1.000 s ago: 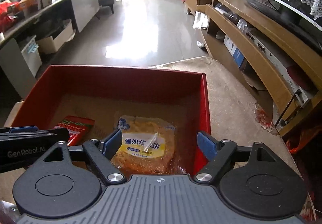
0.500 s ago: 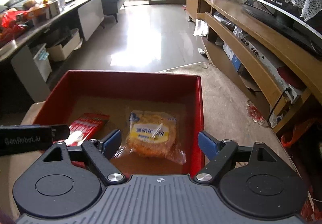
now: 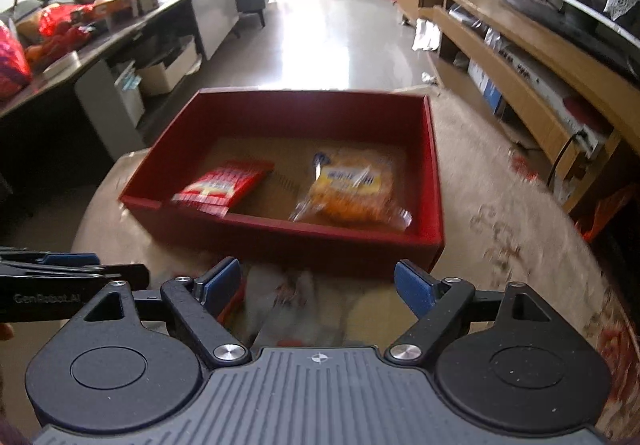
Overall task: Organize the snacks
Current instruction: 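Grasp the grey-white packet with the left tool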
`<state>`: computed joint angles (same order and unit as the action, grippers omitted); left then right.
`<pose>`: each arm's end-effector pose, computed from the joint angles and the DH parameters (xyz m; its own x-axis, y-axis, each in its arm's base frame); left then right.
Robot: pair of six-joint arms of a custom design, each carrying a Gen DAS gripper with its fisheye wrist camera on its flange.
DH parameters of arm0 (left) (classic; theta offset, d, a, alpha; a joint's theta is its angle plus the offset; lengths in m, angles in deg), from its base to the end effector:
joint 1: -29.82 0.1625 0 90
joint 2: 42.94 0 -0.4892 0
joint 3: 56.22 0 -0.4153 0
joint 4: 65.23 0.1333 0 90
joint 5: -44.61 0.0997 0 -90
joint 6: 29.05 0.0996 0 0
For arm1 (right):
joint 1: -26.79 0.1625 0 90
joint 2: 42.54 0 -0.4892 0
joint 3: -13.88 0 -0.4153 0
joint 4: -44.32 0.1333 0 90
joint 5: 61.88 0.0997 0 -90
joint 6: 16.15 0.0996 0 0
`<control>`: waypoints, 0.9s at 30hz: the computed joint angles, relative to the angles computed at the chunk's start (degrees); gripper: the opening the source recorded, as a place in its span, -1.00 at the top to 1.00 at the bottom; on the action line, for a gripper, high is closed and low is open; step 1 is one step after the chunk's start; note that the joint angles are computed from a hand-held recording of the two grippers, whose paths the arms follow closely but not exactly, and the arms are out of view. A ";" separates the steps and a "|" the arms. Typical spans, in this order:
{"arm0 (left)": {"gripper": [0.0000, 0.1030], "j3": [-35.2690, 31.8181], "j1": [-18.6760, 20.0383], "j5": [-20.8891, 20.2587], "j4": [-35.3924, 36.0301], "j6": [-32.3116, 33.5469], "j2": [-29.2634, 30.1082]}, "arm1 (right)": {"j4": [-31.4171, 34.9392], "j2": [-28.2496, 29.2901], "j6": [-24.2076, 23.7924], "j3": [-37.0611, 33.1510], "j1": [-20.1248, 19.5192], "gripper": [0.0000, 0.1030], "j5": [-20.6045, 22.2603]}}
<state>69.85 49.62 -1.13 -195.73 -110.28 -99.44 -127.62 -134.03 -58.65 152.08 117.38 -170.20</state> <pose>-0.3711 -0.3492 0.0705 -0.8011 -0.1724 -0.5732 0.2009 0.8246 -0.5288 0.1062 -0.4070 0.3295 -0.6956 -0.4254 0.5790 -0.6488 0.7181 -0.2518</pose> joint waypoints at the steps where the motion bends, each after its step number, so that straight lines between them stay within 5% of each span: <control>1: -0.15 0.47 -0.02 -0.49 -0.67 1.69 -0.12 | 0.29 -0.47 -0.18 0.44 -0.03 -0.72 -0.11; 11: -0.33 3.37 0.95 -4.14 -4.82 18.43 -0.44 | 5.74 -2.73 0.44 2.48 -0.57 -0.74 -0.99; 19: -0.49 1.73 1.68 -5.38 -2.15 24.56 2.93 | 7.14 -1.71 0.35 2.85 -0.20 -0.74 -2.44; 27: 0.06 2.85 -0.24 -6.81 0.09 12.75 1.01 | 9.11 -3.25 -0.79 2.54 -0.92 -0.74 -2.43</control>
